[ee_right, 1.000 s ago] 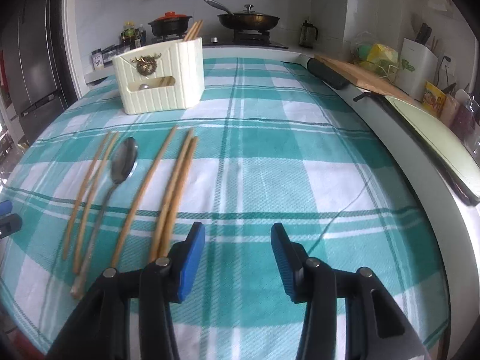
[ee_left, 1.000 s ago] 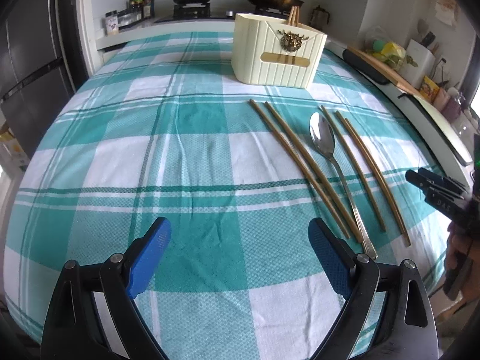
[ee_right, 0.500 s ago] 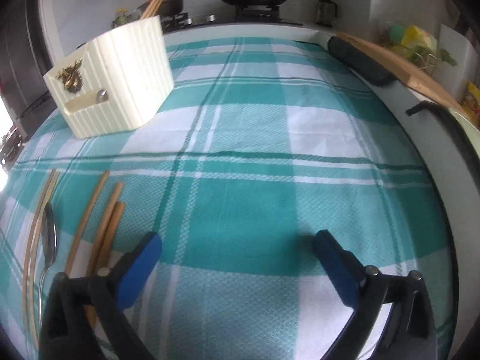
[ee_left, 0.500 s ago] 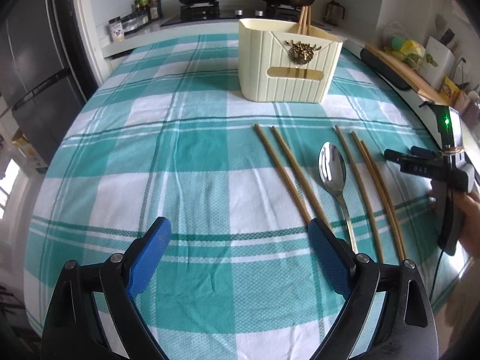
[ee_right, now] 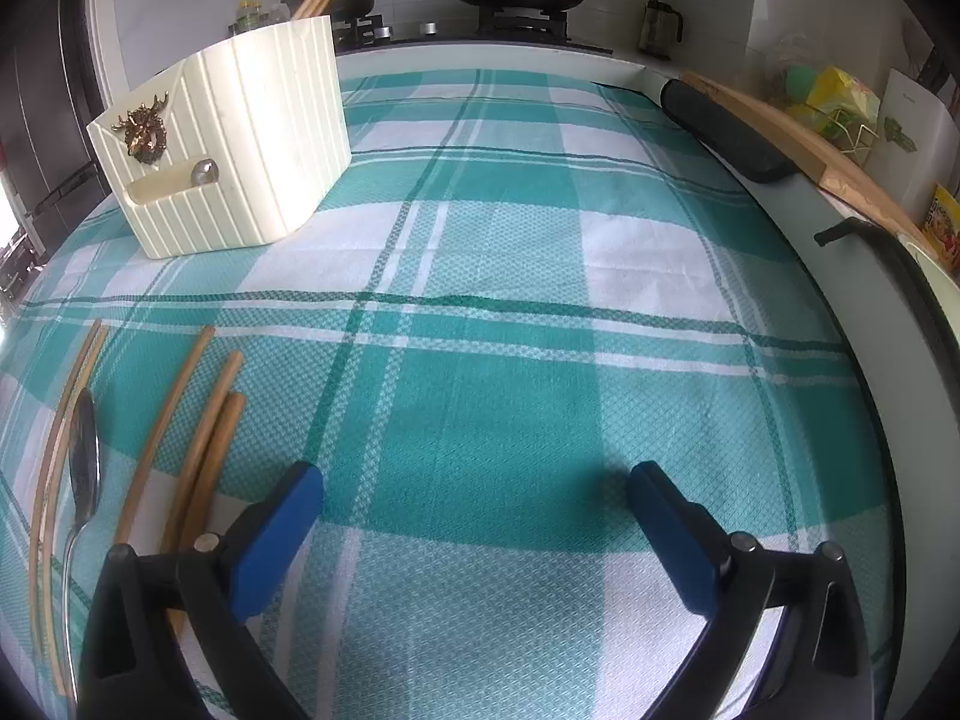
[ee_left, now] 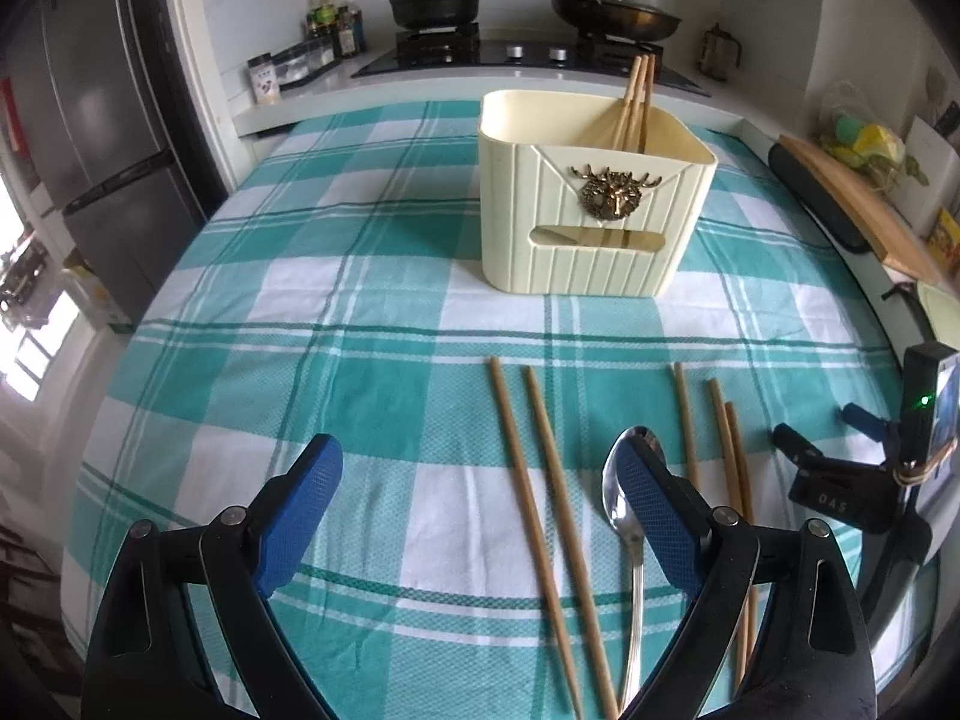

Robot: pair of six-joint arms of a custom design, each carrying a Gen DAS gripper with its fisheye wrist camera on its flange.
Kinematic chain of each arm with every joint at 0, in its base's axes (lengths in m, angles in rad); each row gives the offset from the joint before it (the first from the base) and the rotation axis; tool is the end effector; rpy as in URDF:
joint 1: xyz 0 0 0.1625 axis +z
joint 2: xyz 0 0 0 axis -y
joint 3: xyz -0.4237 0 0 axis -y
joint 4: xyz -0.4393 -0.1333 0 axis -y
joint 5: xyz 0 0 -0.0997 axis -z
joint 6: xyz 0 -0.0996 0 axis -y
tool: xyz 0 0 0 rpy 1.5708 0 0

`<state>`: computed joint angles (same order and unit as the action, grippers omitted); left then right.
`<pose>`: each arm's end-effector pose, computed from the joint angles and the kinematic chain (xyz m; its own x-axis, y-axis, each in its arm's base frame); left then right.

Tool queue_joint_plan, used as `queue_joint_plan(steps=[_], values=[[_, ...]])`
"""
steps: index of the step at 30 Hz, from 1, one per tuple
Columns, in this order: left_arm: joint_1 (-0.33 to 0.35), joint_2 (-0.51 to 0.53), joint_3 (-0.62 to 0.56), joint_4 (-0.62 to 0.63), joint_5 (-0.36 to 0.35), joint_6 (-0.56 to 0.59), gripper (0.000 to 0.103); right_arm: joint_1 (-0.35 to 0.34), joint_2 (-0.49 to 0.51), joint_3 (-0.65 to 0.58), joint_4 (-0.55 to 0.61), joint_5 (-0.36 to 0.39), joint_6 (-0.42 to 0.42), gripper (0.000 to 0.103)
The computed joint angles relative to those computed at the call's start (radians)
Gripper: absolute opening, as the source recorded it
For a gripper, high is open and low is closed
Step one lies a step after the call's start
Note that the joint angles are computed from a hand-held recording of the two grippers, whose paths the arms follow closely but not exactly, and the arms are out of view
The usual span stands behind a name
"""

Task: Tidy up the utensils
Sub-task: 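Withdraw both tools and move them back over the remaining chopsticks and spoon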

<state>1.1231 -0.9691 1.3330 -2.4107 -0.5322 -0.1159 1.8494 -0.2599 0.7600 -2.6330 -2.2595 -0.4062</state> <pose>-0.1324 -0.7819 0.3562 -0.6686 -0.2280 -0.7078 0.3095 0.7801 -0.5437 0.3204 -0.8656 0.0488 -0.6755 -0.2173 0.7046 -0.5439 0.7921 -0.2771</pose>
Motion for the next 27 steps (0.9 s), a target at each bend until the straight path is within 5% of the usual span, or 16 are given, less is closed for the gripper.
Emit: queue_joint_plan(steps=[12,21,27], values=[[0.001,0.003,0.005,0.048,0.018,-0.070,0.093,0.000,0.001,0.000,-0.004,0.000,-0.003,0.103],[0.002,-0.086,0.144,-0.136,-0.082,0.064,0.093,0.000,0.000,0.002,-0.007,0.001,-0.004,0.103],[0.023,-0.158,0.214,-0.141,-0.192,0.076,0.093,0.000,0.000,0.002,-0.010,0.000,-0.006,0.103]])
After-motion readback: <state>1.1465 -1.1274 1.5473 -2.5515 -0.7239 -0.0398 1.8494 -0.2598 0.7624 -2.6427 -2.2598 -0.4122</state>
